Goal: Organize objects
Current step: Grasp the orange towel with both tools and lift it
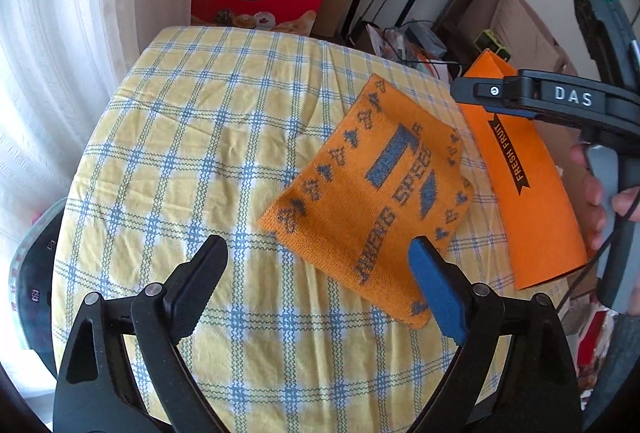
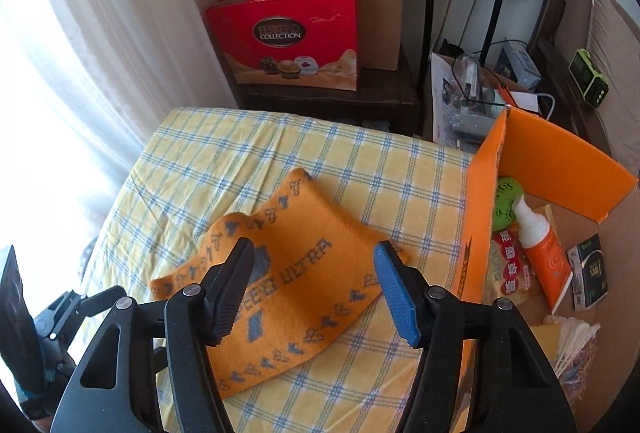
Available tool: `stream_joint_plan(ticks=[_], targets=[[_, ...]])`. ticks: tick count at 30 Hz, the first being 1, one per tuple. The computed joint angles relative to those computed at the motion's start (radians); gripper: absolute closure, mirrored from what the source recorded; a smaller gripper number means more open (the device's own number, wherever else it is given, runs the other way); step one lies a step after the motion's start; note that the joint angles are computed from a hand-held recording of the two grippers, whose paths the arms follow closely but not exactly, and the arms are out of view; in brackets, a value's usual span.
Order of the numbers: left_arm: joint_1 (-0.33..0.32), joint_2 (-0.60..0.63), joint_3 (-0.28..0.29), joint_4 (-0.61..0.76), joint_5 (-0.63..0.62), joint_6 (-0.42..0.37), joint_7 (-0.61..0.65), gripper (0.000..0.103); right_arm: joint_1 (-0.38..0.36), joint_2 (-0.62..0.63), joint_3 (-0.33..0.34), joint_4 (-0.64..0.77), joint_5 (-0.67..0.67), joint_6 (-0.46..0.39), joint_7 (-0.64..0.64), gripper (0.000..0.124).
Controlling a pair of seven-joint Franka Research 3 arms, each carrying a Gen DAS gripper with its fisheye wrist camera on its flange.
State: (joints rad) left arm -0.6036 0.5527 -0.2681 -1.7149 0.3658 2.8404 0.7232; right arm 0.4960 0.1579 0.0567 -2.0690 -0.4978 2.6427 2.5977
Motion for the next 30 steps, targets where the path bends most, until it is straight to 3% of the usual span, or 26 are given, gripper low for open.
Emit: stream_joint_plan(ticks=[7,14,16,18,21,23,24,26,30], targets=[[0.053,0.053,-0.065,0.026,-0.088,0.024,0.064,0.026,-0.014,0.136,-0.004,0.148,0.137,-0.105,-0.213,0.067],[0.052,0.069,-0.056,0.040,-0.115,0.053,0.077,0.030,-0.005,0.198,-0.019,0.209,0.219,-0.176,-0.351,0.067],[0.038,0.073,-0.039,0.048,-0.110,0.055,0.065,0.035,0.001,0.219,-0.026,0.234,0.228,-0.213,-0.379,0.067],[0.024,0.071,-0.021,0.044,-0.097,0.070,0.051,0.053,0.000,0.228,-0.028,0.243,0.248,-0.222,-0.401,0.067],[0.005,0.078,0.001,0.054,-0.076,0.059,0.039,0.067,-0.003,0.234,-0.028,0.256,0.276,-0.236,-0.437,0.068],[-0.012,0.074,0.024,0.050,-0.056,0.067,0.014,0.072,-0.017,0.230,-0.016,0.245,0.322,-0.212,-0.470,0.084],[-0.013,0.073,0.028,0.047,-0.049,0.073,0.006,0.081,-0.010,0.227,-0.020,0.243,0.319,-0.210,-0.471,0.088],[-0.005,0.074,0.023,0.040,-0.043,0.091,0.000,0.089,0.016,0.226,-0.035,0.250,0.280,-0.224,-0.456,0.108],[0.004,0.066,0.011,0.029,-0.038,0.113,0.008,0.092,0.038,0.200,-0.043,0.220,0.234,-0.192,-0.413,0.116]])
